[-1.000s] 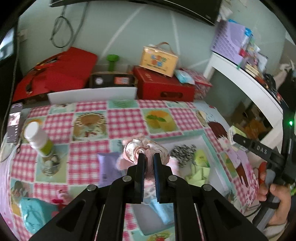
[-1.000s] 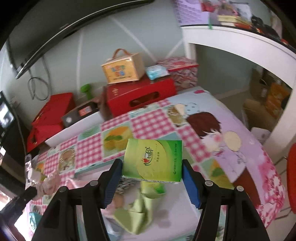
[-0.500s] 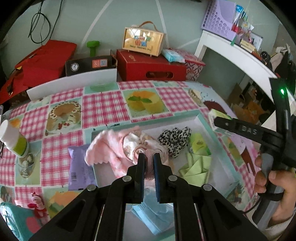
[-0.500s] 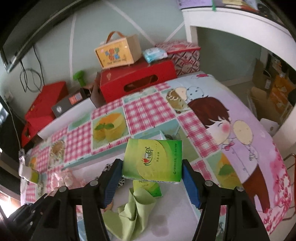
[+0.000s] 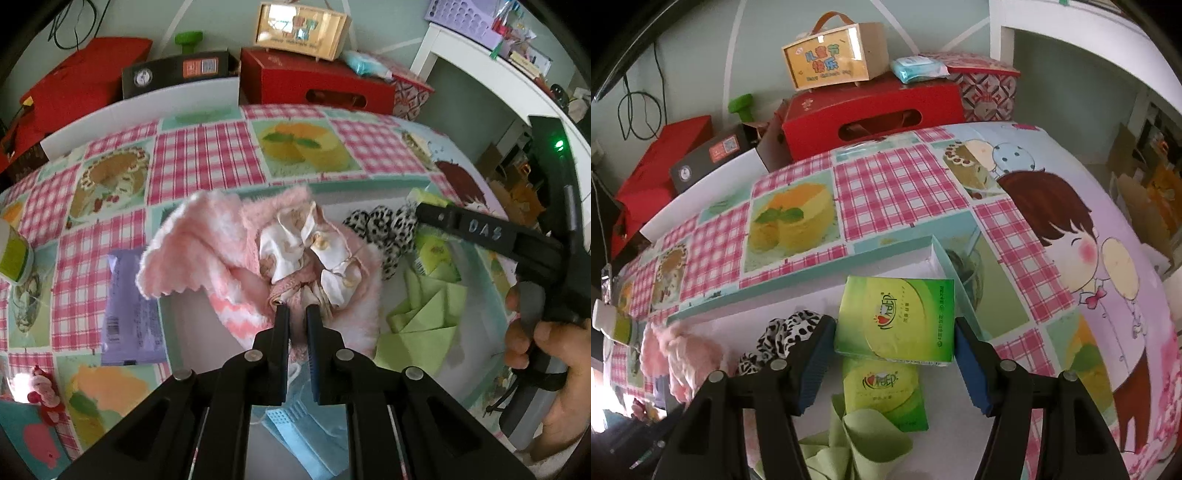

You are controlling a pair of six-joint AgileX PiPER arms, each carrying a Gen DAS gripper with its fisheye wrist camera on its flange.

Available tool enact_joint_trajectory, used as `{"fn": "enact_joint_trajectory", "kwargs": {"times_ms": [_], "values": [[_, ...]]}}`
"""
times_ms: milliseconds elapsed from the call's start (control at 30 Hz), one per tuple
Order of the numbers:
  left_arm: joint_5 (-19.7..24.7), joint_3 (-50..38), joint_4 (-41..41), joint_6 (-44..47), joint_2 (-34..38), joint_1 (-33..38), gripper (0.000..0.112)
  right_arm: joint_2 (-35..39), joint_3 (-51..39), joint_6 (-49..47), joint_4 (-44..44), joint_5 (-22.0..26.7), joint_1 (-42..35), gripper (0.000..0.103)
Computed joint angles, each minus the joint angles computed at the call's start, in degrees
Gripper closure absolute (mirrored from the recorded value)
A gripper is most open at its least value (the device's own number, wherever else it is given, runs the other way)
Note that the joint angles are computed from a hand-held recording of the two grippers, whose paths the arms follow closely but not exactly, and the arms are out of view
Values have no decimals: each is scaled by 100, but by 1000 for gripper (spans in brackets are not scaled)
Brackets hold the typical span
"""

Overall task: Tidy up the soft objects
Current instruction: 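Carry the floral fabric with the left tool while the right tool carries the tissue pack, then open the left tool over the tray while the right tool releases the green tissue pack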

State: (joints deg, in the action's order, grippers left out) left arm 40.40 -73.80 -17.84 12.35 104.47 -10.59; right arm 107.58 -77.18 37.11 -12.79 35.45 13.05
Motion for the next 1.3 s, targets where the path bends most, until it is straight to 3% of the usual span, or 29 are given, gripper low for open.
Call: {"fn": "enact_joint_trajectory", "kwargs": {"times_ms": [233, 467, 533, 833, 1300], "values": [[86, -74, 121, -170, 168, -51, 103, 38, 66, 23, 47, -237, -82, 36], [297, -168, 26, -153, 175, 20, 101, 119, -237, 220, -317, 246, 112, 36], [326, -174, 54, -211, 141, 25, 97, 182, -399, 242, -312, 537, 146, 35], [359, -159, 13, -217, -28, 146, 73, 161, -630, 222, -480, 1020, 337, 34], [292, -107, 120, -346, -435, 420, 61, -188, -841, 383, -669, 1631, 561, 33]]}}
